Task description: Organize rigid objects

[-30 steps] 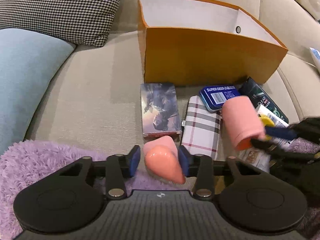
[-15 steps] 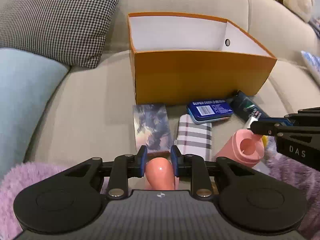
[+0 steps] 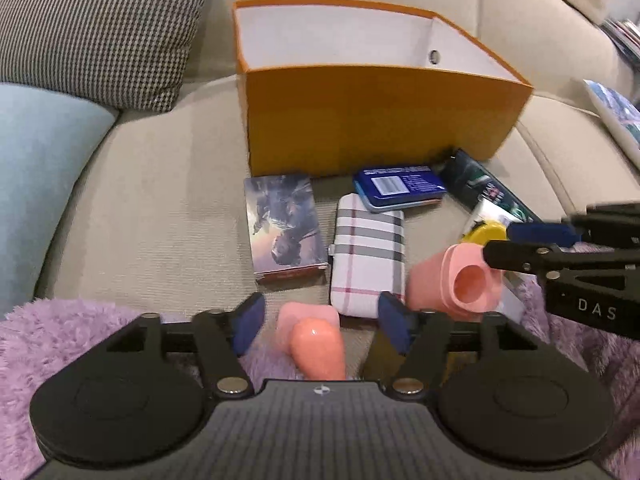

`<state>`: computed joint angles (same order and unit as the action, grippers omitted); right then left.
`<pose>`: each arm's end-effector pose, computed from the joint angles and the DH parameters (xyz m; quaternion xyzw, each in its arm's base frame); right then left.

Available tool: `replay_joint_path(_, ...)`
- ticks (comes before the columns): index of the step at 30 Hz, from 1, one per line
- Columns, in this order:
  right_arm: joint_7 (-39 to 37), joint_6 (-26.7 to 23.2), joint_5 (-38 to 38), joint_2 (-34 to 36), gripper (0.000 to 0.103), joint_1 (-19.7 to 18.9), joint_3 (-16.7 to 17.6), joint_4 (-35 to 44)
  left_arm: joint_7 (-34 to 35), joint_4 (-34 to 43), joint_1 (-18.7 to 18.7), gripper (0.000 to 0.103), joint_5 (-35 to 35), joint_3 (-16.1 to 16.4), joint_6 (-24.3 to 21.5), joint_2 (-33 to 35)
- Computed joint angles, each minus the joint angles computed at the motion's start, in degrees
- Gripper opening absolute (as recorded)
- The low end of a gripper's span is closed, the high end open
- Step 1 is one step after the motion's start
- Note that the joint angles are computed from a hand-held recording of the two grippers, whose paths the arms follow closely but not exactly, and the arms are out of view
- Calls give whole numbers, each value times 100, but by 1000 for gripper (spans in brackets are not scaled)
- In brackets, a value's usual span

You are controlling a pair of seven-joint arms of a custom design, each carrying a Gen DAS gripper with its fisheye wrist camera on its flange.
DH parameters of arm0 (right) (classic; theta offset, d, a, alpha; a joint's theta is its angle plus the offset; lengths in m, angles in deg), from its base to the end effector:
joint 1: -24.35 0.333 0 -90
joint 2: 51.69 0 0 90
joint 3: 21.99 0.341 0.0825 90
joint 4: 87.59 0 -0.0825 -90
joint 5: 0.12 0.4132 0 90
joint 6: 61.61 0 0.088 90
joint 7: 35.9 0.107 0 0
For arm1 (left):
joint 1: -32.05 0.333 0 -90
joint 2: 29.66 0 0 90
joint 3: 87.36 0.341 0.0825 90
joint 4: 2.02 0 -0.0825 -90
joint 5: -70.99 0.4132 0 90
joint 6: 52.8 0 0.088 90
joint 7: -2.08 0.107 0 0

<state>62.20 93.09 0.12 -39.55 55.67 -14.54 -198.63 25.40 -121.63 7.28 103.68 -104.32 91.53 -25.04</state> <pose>0.5288 0.4180 0.4479 -0.8327 0.4819 -0.0870 0.2585 0.4584 -0.4115 0.4328 -0.6943 0.6725 -0.1996 0.1609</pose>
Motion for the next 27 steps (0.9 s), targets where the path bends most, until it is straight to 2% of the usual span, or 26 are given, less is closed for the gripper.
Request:
replay_joint_path(1, -87, 71, 52, -57, 37, -23, 26, -70, 65, 18, -9, 82, -25, -14, -69, -5)
replay_joint_path(3, -381, 167, 252, -179, 44, -96, 111, -210, 281, 81, -34, 82, -188, -58, -310, -5)
replay_joint_path(5, -771, 153, 504, -260, 45, -167, 203, -293, 385, 110, -87, 82, -163, -92, -482, -3)
replay_joint_path(7, -1241, 77, 784, -340, 57, -231, 283, -368, 368, 182, -147, 82, -26, -105, -649, 50)
replay_joint_path(10, -1542, -60, 717, -356, 66, -189, 256, -399, 370, 314, -189, 85, 15, -89, -814, 187)
replay_joint_path(15, -1782, -232, 334, -149, 67, -91, 187, -251, 573, 528, -182, 81, -178, -31, -938, 460)
replay_joint_path(20, -1963, 126, -449, 28, 67, 93, 30, -286, 697, 616, -179, 76, -305, 11, -981, 587)
replay_joint_path(24, -2453, 118, -31, 234, 65, -42, 178, -162, 830, 723, -169, 73, -428, 32, -1031, 718)
replay_joint_path(27, -2637, 217, 186, 333, 59, -40, 194, -108, 964, 805, -167, 58, -509, 42, -1113, 802)
